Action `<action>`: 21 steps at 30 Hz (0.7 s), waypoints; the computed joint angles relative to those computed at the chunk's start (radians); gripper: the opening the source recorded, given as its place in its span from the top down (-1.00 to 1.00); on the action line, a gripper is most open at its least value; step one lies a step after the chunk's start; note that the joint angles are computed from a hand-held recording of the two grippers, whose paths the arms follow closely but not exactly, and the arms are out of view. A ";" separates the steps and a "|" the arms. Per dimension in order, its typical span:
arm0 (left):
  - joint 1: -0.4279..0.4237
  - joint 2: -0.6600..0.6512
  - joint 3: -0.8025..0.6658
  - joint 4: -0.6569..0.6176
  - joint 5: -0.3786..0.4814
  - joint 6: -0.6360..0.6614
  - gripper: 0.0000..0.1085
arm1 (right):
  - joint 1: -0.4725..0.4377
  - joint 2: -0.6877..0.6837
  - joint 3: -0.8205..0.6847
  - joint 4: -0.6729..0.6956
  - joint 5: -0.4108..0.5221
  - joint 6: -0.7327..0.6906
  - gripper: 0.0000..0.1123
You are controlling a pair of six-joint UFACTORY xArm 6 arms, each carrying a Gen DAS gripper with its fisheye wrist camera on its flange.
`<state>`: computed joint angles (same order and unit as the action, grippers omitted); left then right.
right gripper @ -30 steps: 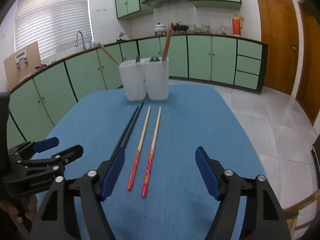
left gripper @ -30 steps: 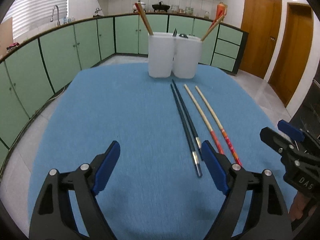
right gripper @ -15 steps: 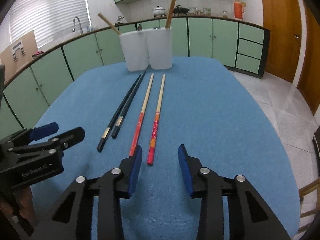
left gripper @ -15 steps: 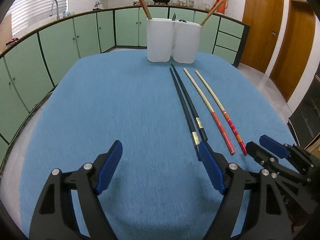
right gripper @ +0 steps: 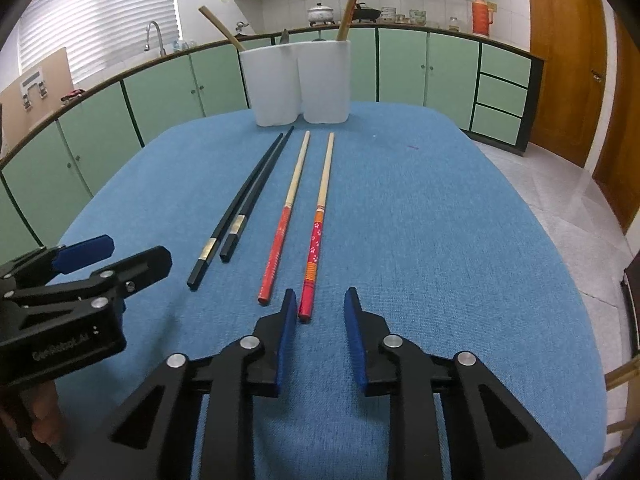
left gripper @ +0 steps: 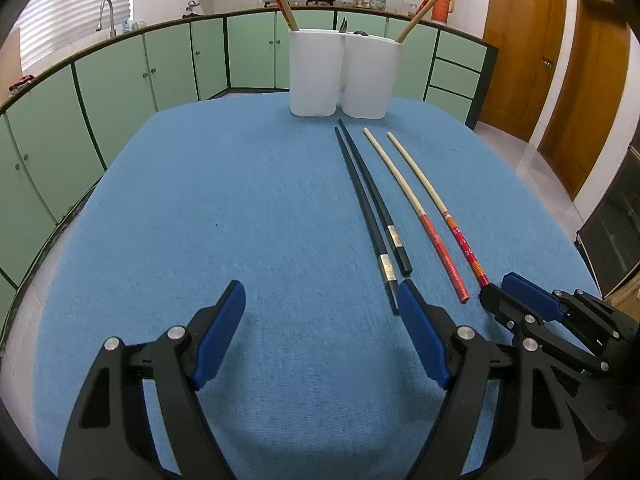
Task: Organize utensils
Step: 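Move the left tool to a black chopstick while the right grasps a red-patterned chopstick, then close the left tool on the black chopstick's banded end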
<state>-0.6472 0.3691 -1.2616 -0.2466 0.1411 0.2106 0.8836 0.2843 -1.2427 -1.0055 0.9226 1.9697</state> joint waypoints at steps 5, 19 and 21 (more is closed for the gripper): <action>-0.004 0.002 0.002 0.017 -0.006 -0.015 -0.40 | 0.000 0.008 -0.009 0.001 0.005 -0.016 0.89; -0.036 0.016 -0.008 -0.009 0.016 0.021 -0.20 | 0.006 -0.034 0.036 -0.020 0.010 0.047 0.90; -0.036 0.025 -0.017 0.004 0.023 0.005 -0.10 | 0.006 -0.038 0.040 -0.024 0.010 0.055 0.90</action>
<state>-0.6834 0.3936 -1.2791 -0.2424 0.1641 0.2156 0.8900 0.2464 -1.2030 -1.0298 0.9328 2.0248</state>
